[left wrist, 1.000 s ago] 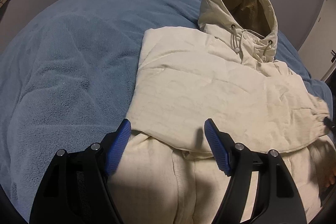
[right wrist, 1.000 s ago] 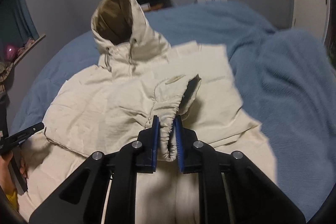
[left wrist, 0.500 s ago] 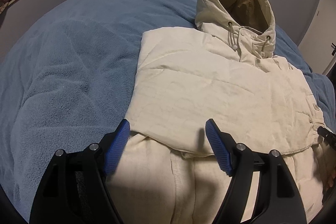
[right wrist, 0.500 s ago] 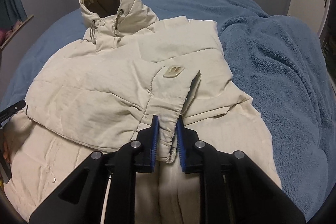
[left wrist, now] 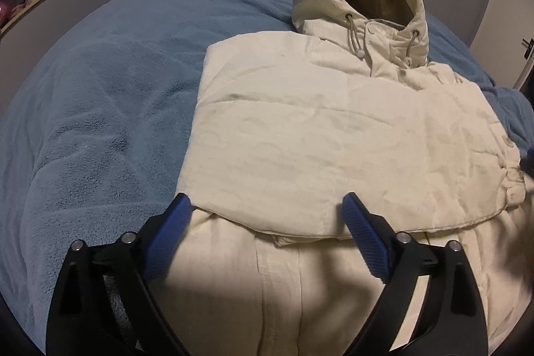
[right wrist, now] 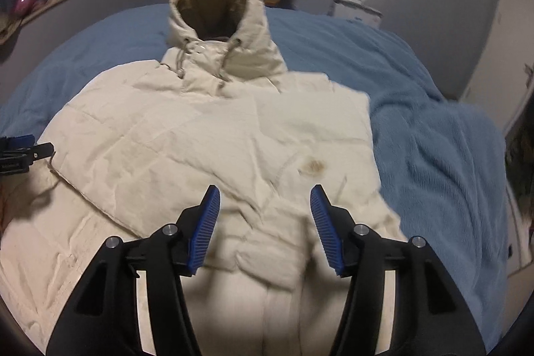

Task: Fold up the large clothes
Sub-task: 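Release the cuff with the right tool and flatten the jacket with both tools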

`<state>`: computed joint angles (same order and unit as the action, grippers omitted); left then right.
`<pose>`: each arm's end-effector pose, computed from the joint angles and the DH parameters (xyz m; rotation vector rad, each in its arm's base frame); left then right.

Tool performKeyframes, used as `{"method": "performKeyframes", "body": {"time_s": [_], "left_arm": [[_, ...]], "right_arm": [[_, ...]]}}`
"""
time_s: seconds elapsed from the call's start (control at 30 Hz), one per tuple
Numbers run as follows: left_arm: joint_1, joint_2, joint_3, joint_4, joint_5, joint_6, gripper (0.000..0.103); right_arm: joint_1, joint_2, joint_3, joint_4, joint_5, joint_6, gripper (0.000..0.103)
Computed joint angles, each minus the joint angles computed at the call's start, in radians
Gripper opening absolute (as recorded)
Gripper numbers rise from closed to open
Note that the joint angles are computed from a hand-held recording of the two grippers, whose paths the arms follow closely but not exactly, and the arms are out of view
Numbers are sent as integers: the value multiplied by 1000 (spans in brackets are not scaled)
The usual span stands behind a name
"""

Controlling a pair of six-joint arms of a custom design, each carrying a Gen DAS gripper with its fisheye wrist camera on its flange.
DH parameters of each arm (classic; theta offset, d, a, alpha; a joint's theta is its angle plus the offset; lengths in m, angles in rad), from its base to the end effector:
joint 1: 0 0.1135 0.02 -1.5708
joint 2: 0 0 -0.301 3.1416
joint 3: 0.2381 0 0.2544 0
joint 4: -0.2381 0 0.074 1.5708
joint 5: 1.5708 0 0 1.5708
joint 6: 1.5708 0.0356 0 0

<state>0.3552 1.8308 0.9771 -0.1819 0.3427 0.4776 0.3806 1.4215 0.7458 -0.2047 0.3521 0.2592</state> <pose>0.3416 0.1140 0.1650 0.2731 2.5045 -0.1192 0.2590 0.0904 0.2205 0.0076 2.3840 -0.1327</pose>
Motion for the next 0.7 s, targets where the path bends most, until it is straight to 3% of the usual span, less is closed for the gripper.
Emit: {"method": "performKeyframes", "body": {"time_s": [0.13,0.4,0.53,0.7], "left_arm": [[3,-9,-9,15,1,-4,94],[-3,-71,-56,67,15,6,94],[-18,-98,19,-63,81,60,96],[-109,-66,193,-198,-7,108,96]], "right_arm": [[-10,41,107,-57,11,-87,72],[-99,170,91,13,-85,-71,73],[-108,220,84,13,-104,-67,74],[-156,197,123,-39,-195,-75,74]]}}
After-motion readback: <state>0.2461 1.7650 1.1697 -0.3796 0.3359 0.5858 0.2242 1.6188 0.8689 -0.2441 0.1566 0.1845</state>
